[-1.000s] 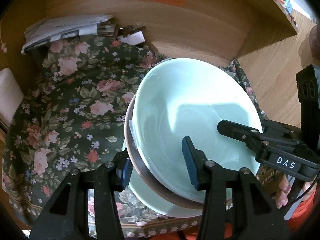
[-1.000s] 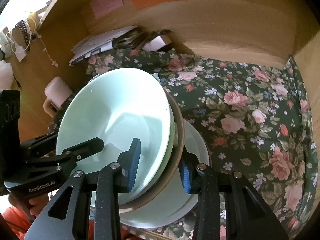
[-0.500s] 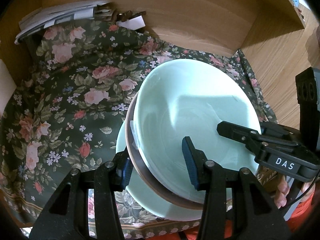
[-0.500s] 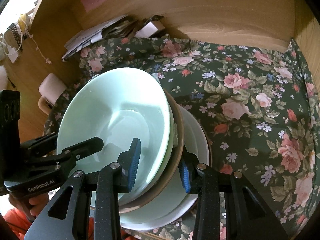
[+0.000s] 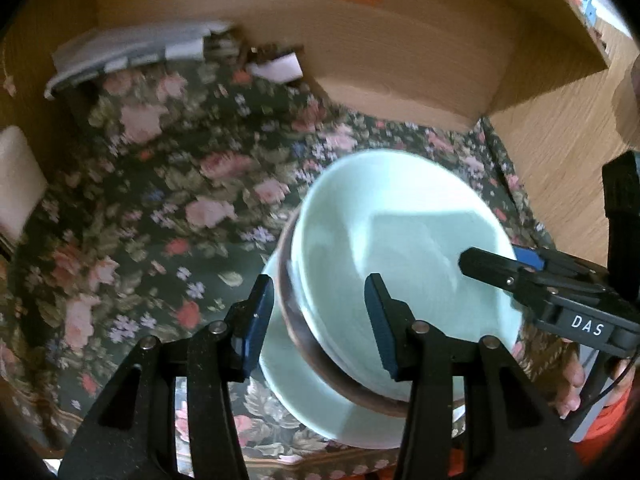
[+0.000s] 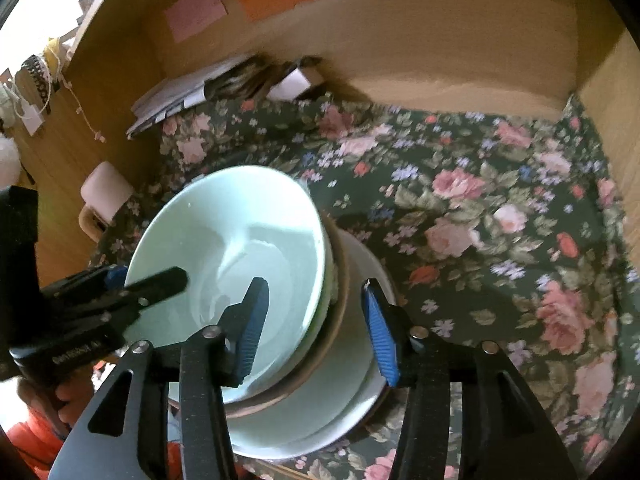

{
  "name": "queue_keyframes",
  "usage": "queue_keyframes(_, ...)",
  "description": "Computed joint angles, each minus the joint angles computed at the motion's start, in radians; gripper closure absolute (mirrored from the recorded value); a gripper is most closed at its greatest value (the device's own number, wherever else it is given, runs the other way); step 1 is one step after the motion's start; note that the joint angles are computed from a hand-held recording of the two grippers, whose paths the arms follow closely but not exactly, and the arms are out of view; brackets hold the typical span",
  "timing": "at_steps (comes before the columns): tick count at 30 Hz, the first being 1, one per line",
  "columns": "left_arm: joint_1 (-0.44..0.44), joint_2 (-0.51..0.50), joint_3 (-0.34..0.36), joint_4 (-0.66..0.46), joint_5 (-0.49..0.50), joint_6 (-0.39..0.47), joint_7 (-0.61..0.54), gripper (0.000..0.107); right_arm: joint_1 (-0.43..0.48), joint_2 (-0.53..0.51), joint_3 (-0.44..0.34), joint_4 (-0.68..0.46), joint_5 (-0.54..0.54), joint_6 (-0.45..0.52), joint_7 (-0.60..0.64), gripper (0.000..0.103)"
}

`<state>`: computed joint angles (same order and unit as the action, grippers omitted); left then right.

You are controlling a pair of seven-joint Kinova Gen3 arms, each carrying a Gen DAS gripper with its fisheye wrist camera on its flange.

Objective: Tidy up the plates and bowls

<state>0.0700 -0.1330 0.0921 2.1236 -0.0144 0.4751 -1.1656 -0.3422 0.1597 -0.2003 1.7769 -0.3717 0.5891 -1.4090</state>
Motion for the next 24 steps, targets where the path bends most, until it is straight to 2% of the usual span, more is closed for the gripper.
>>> queue_keyframes(4,-0.039,-0.066,0.054,0.012,-0.096,-0.009,0.096,0.058,-0.010,-0.070,-0.001,0.047,0.010,-0.078,0.000,0.058)
queue_keyframes(7,-0.046,-0.130,0.067,0.027,-0.115,-0.029,0.113,0.058,-0.033,-0.136,-0.002,0.091,0.040,-0.159,-0.014,0.058)
queue_keyframes(9,-0.092,-0.177,0.121,0.042,-0.156,-0.049,0.158,0.057,-0.048,-0.169,-0.001,0.114,0.038,-0.201,-0.009,0.058)
queue_keyframes(12,-0.185,-0.261,0.225,0.064,-0.221,-0.081,0.228,0.049,-0.080,-0.231,0.022,0.154,-0.034,-0.252,0.064,0.058)
queue_keyframes(14,-0.221,-0.304,0.260,0.076,-0.231,-0.099,0.240,0.046,-0.117,-0.262,0.057,0.179,-0.100,-0.283,0.128,0.056)
queue_keyframes(15,-0.240,-0.329,0.280,0.084,-0.233,-0.109,0.246,0.043,-0.138,-0.277,0.074,0.193,-0.130,-0.301,0.154,0.052)
queue_keyframes(17,-0.274,-0.374,0.312,0.095,-0.230,-0.125,0.246,0.040,-0.172,-0.306,0.096,0.223,-0.152,-0.348,0.170,0.049)
queue_keyframes(19,-0.329,-0.423,0.360,0.108,-0.221,-0.143,0.253,0.036,-0.182,-0.326,0.092,0.244,-0.127,-0.384,0.141,0.047)
queue_keyframes(24,-0.401,-0.524,0.414,0.145,-0.169,-0.185,0.234,0.022,-0.205,-0.367,0.086,0.294,-0.058,-0.459,0.061,0.033)
